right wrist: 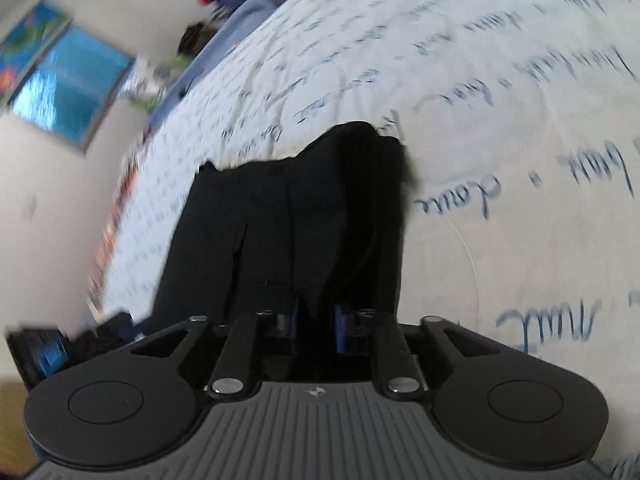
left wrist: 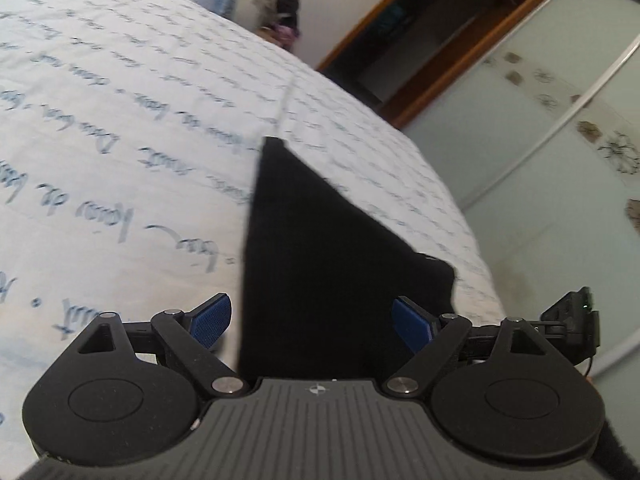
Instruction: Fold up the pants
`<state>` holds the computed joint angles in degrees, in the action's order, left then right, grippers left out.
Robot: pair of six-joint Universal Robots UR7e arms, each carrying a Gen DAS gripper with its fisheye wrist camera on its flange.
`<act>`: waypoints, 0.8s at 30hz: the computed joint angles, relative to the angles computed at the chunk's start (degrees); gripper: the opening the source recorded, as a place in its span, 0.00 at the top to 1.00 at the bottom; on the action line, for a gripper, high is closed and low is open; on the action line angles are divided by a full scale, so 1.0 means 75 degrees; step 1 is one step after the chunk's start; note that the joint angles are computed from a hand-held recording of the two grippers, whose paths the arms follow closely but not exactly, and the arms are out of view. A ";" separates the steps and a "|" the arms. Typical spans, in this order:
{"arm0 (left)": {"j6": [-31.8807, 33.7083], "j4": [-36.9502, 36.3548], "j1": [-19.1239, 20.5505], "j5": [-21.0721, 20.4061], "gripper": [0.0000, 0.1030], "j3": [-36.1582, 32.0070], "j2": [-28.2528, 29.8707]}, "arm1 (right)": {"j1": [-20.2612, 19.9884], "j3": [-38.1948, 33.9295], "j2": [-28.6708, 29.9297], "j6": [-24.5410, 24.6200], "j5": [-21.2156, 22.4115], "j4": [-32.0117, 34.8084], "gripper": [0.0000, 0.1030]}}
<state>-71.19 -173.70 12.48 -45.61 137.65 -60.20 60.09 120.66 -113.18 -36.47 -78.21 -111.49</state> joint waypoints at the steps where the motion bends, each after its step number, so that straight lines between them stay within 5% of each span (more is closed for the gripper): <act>1: 0.0114 -0.0248 0.0136 -0.0193 0.14 0.0015 0.0001 | -0.0125 -0.0005 -0.0170 -0.0025 0.0175 0.0132 0.72; 2: 0.0058 -0.0321 0.0268 -0.0318 0.14 0.0014 0.0002 | -0.0293 0.0012 -0.0373 -0.0211 0.0442 0.0250 0.68; 4: -0.0196 -0.0520 0.0515 -0.0490 0.14 0.0074 0.0036 | -0.0626 -0.0012 -0.0670 -0.0522 0.0803 0.0438 0.25; 6: -0.0397 -0.0902 0.0807 -0.0812 0.14 0.0145 0.0100 | -0.0955 -0.0012 -0.0814 -0.0729 0.1008 0.0504 0.15; 12: -0.0436 -0.2293 0.1107 -0.1134 0.09 0.0349 0.0357 | -0.1747 -0.0495 -0.0147 -0.0726 0.1884 0.2481 0.15; 17: -0.0384 -0.3805 0.1263 -0.1529 0.06 0.0490 0.0840 | -0.1393 -0.0311 0.0050 -0.0537 0.1755 0.2200 0.14; 22: -0.0489 -0.3773 0.1427 -0.1742 0.06 0.0339 0.0845 | -0.1259 -0.0422 0.0073 -0.0489 0.1590 0.2302 0.15; 24: -0.0445 -0.3153 0.1465 -0.1812 0.16 0.0212 0.0703 | -0.1126 -0.0490 0.0118 -0.0334 0.1464 0.2168 0.15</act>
<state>-74.53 -197.35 23.47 -59.20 139.23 -54.93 51.64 116.99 -112.30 -38.97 -67.23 -95.23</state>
